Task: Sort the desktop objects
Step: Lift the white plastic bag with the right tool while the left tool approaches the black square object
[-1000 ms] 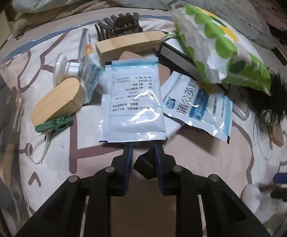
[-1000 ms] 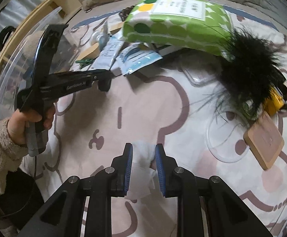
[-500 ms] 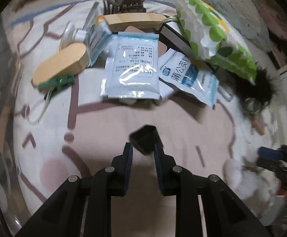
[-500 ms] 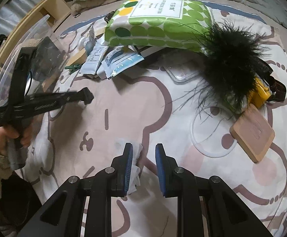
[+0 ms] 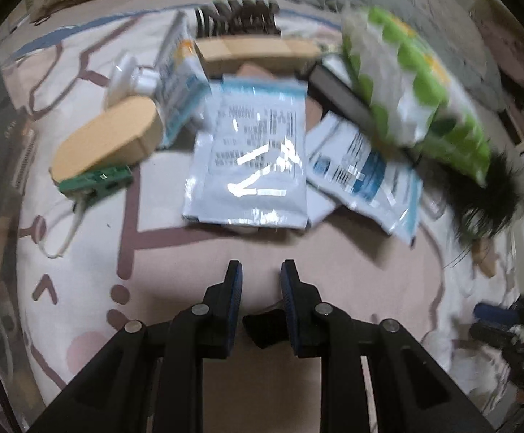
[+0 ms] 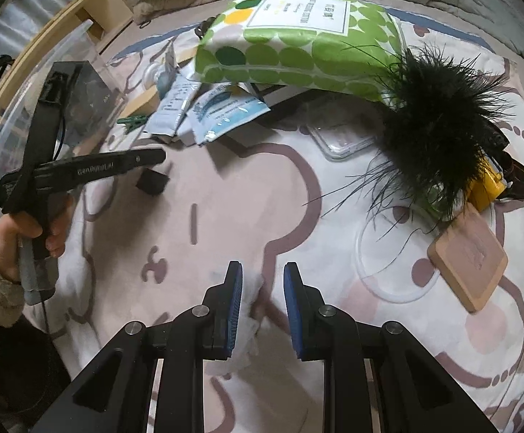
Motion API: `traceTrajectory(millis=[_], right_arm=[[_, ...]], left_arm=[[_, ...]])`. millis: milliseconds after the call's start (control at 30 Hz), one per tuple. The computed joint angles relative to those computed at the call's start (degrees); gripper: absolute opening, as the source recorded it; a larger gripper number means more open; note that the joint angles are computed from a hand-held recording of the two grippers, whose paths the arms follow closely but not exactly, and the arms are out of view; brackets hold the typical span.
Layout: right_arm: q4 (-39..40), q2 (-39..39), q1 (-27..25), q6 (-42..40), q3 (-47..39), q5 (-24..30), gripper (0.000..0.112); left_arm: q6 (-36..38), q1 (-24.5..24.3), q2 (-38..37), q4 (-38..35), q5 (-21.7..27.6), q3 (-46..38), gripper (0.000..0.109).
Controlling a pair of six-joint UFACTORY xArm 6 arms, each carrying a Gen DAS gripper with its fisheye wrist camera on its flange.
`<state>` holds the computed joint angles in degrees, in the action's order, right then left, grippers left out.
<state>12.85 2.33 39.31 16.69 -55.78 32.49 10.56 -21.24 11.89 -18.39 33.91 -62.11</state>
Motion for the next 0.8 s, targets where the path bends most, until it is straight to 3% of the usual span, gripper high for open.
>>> traceTrajectory(millis=[67, 300, 500, 533, 567, 600, 633, 733, 800], right_arm=[[-1.72, 0.90, -0.04, 1.03, 0.04, -0.95, 0.023], [-1.78, 3.87, -0.18, 2.03, -0.73, -1.43, 0.023], [9.51, 4.62, 1.43, -5.41, 2.21, -10.12, 0.025], [8.55, 5.18, 1.84, -4.63, 2.03, -10.21, 0.038], [8.98, 5.43, 2.24, -5.14, 1.96, -10.36, 0.058], [10.42, 5.60, 2.86, -6.56, 2.11, -11.13, 0.065], [9.45, 5.56, 3.73, -6.50, 2.36, -11.48, 0.070], [0.41, 5.59, 5.51, -2.71, 1.98, -9.61, 0.070], [-0.70, 5.09, 6.50, -2.26, 2.37, -9.21, 0.070]], left_arm=[[0.90, -0.42, -0.12, 1.21, -0.81, 0.73, 0.022], [7.39, 0.10, -3.04, -2.70, 4.84, 2.79, 0.022], [10.26, 0.49, -7.70, -3.10, 7.20, 7.27, 0.022], [10.48, 0.53, -8.36, -3.04, 7.42, 7.92, 0.022], [10.67, 0.55, -9.04, -2.92, 7.63, 8.60, 0.022], [10.83, 0.54, -9.89, -2.69, 7.78, 9.49, 0.022], [11.01, 0.49, -10.69, -2.49, 7.82, 10.33, 0.022], [12.12, 0.30, -13.09, -1.96, 7.56, 12.92, 0.022], [12.94, 0.16, -14.40, -1.91, 7.21, 14.32, 0.022]])
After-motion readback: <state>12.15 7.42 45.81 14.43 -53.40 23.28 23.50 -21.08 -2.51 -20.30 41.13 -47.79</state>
